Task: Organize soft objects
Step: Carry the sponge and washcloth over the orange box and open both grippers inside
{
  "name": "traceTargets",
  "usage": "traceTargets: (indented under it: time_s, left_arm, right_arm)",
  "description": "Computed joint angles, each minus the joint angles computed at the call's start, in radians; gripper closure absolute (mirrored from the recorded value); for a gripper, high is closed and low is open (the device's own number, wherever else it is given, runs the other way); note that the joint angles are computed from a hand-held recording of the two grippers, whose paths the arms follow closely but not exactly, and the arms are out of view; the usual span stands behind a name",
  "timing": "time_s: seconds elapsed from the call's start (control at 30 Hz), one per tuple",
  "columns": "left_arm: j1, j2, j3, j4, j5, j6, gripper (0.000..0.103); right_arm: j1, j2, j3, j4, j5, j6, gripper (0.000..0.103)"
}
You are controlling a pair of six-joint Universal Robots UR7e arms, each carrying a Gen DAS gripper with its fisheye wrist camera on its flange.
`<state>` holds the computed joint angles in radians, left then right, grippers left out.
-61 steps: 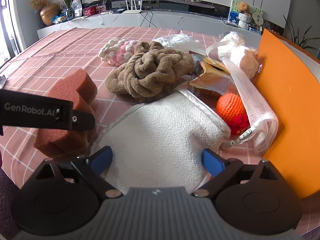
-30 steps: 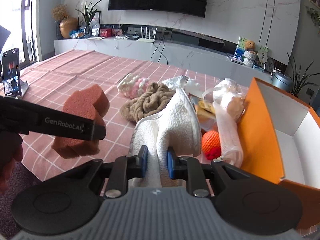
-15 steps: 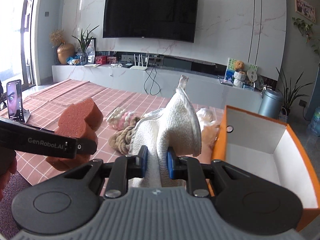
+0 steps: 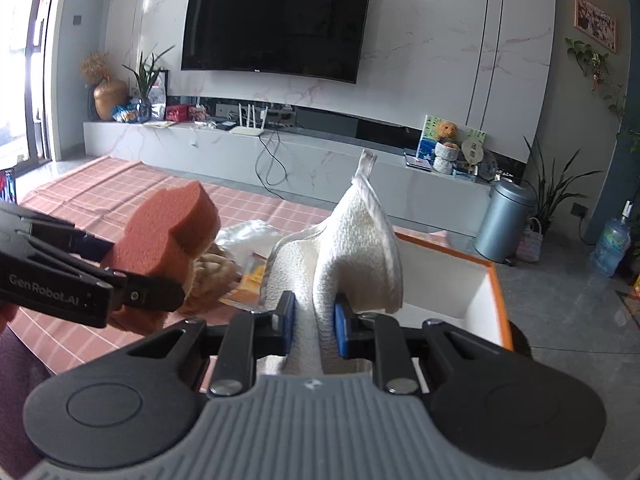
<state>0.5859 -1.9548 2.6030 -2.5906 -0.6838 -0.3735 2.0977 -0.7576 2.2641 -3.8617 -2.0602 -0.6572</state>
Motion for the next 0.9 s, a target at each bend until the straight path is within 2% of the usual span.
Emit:
traceTargets:
  time_s: [0.2, 0.33, 0.5, 0.73, 0.9]
  left_arm:
    - [0.065, 0.216, -0.08, -0.181, -0.155, 0.185, 0.022]
    - [0.113, 0.336, -0.147, -0.212, -0.241, 0.277, 0.022]
    - [0.17, 0.449, -0.25, -0.105, -0.334, 0.316, 0.022]
    - [0.214, 0.549, -0.381, 0.11, -0.375, 0.274, 0.021]
    - [0.234, 0.608, -0.453, 0.225, -0.38, 0.267, 0.021]
  right_arm:
    - [-0.05, -0.113, -0.002, 0.145, -0.043, -0.093, 0.084]
    - [-0.091, -0.174, -0.015, 0.275, -0.06, -0.125, 0.084]
    - [-0.145, -0.223, -0.042, 0.437, -0.056, -0.135, 0.084]
    - [-0.188, -0.216, -0.135, 0.704, -0.065, -0.127, 0.083]
    - [-0.192, -0.174, -0.214, 0.872, -0.109, -0.114, 0.083]
